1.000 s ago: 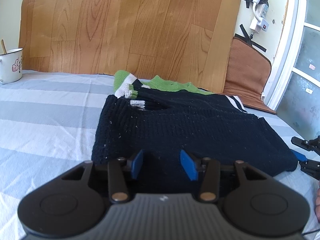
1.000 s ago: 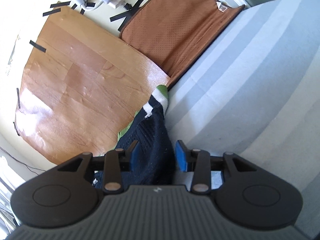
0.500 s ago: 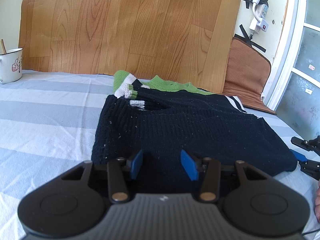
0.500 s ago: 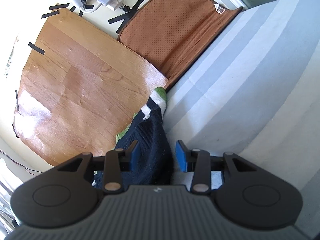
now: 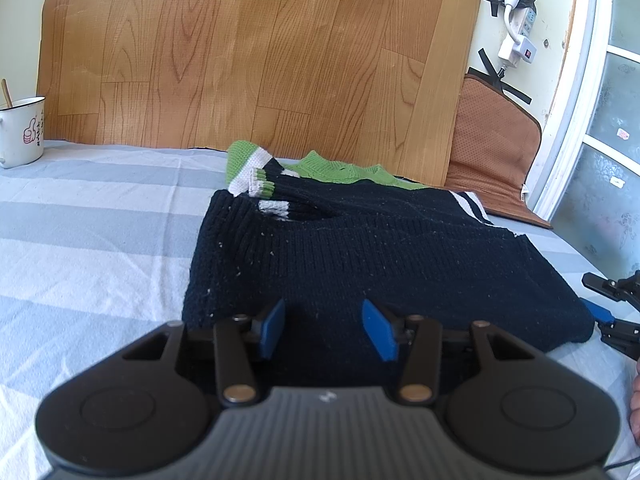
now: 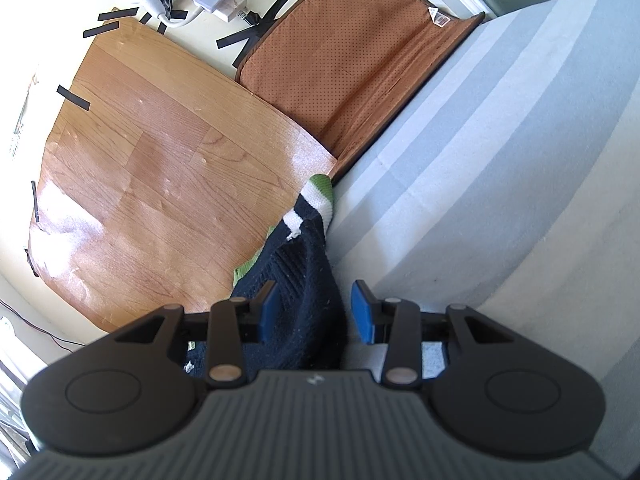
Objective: Fold small clothes
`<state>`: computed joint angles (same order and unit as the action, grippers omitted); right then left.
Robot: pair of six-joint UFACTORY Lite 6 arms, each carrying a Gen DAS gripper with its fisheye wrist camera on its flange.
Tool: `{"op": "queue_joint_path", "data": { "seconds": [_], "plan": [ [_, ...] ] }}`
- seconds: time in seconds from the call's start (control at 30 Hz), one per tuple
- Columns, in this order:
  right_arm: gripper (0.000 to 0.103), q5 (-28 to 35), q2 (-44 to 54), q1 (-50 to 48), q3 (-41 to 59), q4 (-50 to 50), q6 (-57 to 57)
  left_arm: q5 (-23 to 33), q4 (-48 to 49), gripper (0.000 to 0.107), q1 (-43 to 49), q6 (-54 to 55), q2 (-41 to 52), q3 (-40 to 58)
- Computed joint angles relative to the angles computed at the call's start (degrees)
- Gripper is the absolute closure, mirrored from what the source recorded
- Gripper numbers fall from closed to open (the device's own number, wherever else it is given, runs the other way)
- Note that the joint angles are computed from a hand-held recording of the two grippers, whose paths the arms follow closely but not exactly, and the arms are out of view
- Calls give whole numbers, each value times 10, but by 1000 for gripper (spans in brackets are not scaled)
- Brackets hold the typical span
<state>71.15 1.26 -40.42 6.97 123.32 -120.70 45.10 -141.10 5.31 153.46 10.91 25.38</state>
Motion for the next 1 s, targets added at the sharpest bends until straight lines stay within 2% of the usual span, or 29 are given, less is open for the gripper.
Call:
{"op": "queue_joint_path", "data": {
  "seconds": [0.7, 0.8, 0.87, 0.93, 1.0],
  "plan": [
    [60, -10, -3, 10, 2, 9, -3, 5, 11, 59, 4, -6, 5, 3],
    [58, -30, -32, 11, 0, 4, 0, 10, 68, 55, 26, -57, 4, 9],
    [58, -72, -88, 16, 4, -12, 8, 4, 153, 54, 55, -135, -15, 17],
    [56, -110, -136, 23, 32, -54, 33, 21, 242, 53, 99, -209, -44, 32],
    [52, -150, -147, 49, 92, -88, 60, 17, 272, 53, 117, -239, -73, 63]
  ]
}}
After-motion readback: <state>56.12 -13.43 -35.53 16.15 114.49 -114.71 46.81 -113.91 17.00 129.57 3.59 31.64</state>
